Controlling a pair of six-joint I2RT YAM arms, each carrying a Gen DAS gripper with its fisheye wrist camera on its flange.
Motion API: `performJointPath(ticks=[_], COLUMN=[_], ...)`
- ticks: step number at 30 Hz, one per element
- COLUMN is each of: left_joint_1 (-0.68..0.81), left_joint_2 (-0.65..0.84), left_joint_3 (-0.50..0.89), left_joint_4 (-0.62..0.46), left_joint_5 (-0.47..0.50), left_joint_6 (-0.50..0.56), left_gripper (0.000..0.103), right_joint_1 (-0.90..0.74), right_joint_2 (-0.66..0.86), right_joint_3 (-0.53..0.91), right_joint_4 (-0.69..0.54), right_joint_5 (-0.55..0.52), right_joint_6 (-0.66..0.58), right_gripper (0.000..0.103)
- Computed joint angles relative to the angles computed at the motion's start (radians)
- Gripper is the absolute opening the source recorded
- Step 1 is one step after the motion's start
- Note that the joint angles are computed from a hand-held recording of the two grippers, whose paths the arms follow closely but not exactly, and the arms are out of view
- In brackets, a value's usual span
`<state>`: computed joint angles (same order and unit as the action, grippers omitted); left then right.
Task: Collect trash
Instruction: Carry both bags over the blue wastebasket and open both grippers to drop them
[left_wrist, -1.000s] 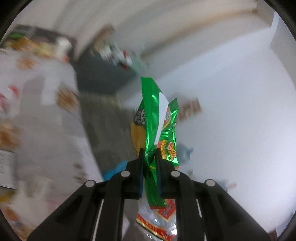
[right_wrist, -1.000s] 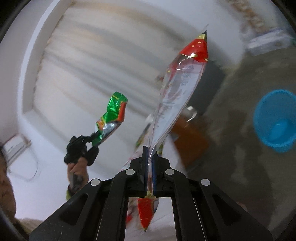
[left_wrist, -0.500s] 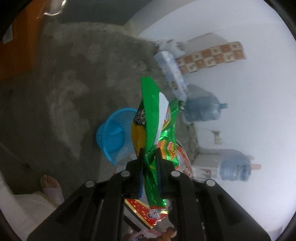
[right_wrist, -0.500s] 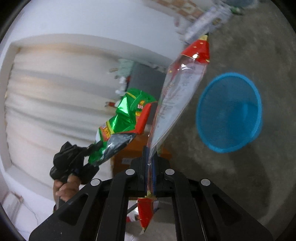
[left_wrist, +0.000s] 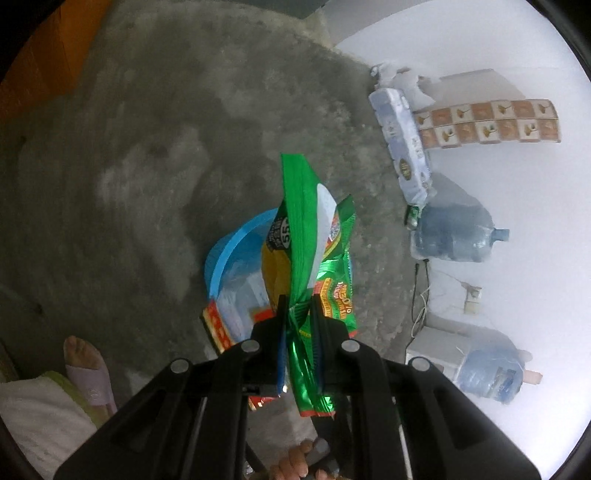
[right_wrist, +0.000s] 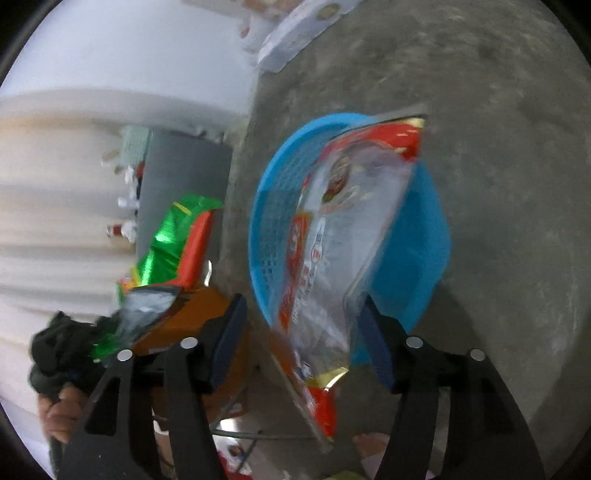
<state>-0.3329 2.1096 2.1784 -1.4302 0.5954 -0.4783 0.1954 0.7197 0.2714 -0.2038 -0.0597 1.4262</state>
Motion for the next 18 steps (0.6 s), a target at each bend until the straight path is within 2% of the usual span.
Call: performJointPath(ticks=[2, 4, 6, 7, 9, 11, 12, 13, 14, 15, 17, 18], left_joint_1=[-0.021, -0.044, -0.065, -0.081, -0.105, -0.125, -0.129, -0.133, -0.134, -0.134, -0.134, -0.135], left_joint_2=[0.014, 0.018, 0.028, 0.037, 0.049, 0.087, 0.103, 0.133, 0.150, 0.153, 0.143, 0.156], left_joint_3=[-0.023, -0.049, -0.074, -0.086, -0.113, -0.101, -0.098, -0.076, -0.064, -0.068, -0.080, -0.057], left_joint_4=[0.036, 0.063, 0.089, 0.101, 0.125, 0.109, 0.091, 0.053, 0.032, 0.028, 0.043, 0.022], left_joint_5=[-0.006, -0.013, -0.016, -0.016, -0.023, -0.015, -0.006, -0.001, -0.005, -0.020, -0.042, -0.051], left_joint_6=[-0.027, -0.048, -0.071, -0.083, -0.105, -0.110, -0.102, -0.097, -0.105, -0.125, -0.132, -0.110], left_gripper=[0.011, 0.011, 0.011, 0.011, 0.012, 0.013, 0.016, 0.029, 0.043, 0.052, 0.055, 0.059], right_joint_1=[0.008, 0.049, 0.077, 0.045, -0.005, -0.029, -0.037, -0.025, -0.025, -0.013, -0.032, -0.047], right_joint_2=[-0.025, -0.178, -0.283, -0.313, -0.265, -0.284, -0.292, -0.345, -0.349, -0.313, -0.261, -0.273], right_joint_3=[0.024, -0.006, -0.032, -0.038, -0.052, -0.076, -0.078, -0.069, -0.072, -0.070, -0.076, -0.060], right_joint_4=[-0.054, -0.154, -0.212, -0.242, -0.183, -0.157, -0.152, -0.219, -0.209, -0.177, -0.129, -0.161], right_joint_5=[0.036, 0.097, 0.113, 0.081, 0.028, 0.003, -0.004, 0.006, 0.004, 0.011, -0.015, -0.029], right_joint_6=[0.004, 0.058, 0.101, 0.091, 0.069, 0.065, 0.069, 0.082, 0.084, 0.092, 0.089, 0.087], right_gripper=[0.067, 0.067, 0.068, 0.068, 0.069, 0.069, 0.069, 0.069, 0.069, 0.068, 0.063, 0.060])
